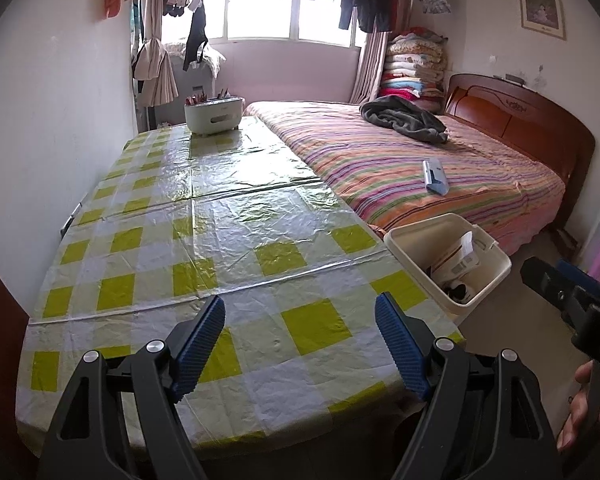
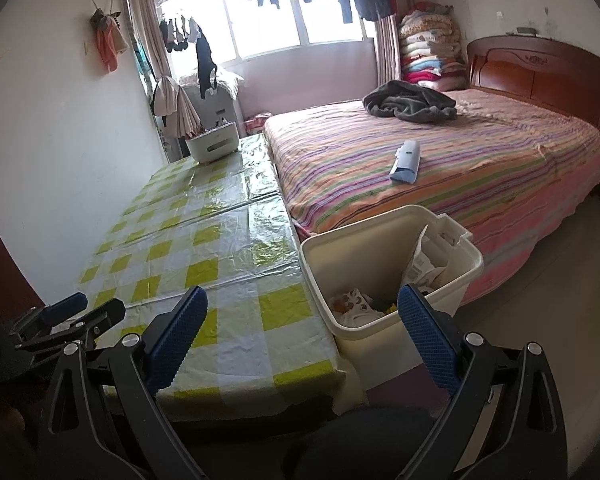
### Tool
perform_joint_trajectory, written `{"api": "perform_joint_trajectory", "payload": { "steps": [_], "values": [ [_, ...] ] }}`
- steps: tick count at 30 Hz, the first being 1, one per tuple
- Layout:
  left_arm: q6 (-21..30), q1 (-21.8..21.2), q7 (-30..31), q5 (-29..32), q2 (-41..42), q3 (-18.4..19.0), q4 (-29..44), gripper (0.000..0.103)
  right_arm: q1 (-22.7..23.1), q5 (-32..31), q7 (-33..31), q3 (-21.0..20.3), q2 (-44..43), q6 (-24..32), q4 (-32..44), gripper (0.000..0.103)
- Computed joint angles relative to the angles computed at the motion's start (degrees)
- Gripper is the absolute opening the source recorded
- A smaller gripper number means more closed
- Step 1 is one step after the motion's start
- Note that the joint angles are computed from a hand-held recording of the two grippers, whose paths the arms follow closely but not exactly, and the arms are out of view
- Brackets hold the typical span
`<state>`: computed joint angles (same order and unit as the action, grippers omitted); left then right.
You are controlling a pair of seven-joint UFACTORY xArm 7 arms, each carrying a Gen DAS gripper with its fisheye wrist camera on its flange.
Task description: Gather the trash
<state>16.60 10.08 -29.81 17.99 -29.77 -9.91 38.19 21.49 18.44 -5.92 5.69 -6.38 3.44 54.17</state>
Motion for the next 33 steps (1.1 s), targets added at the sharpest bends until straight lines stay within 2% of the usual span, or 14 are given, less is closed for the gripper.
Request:
{"api": "perform_joint_trajectory", "payload": {
  "steps": [6, 17, 29, 33],
  "values": [
    [1.1, 1.1, -1.3, 2.3, 2.5, -1.6, 1.9, 0.075, 1.4, 8.3, -7.0, -1.7, 2.0, 0.9, 2.1, 0.095],
    [3.0, -0.5, -4.2, 8.1, 7.6, -2.3, 6.4, 0.075, -2.4, 20.6, -17.4, 0.2, 5.2, 3.7, 6.1, 0.095],
    [6.6, -4.8, -4.1, 11.0, 10.1, -0.8, 9.4, 0.075, -4.8, 26.9, -20.9, 1.3, 5.6, 5.1, 6.5, 0.095],
    [6.8, -5.6, -3.9, 10.7, 10.3, -0.1, 9.5, 0.075, -5.0, 26.7, -21.0, 1.5, 5.6, 5.2, 6.5, 0.095]
  ]
}}
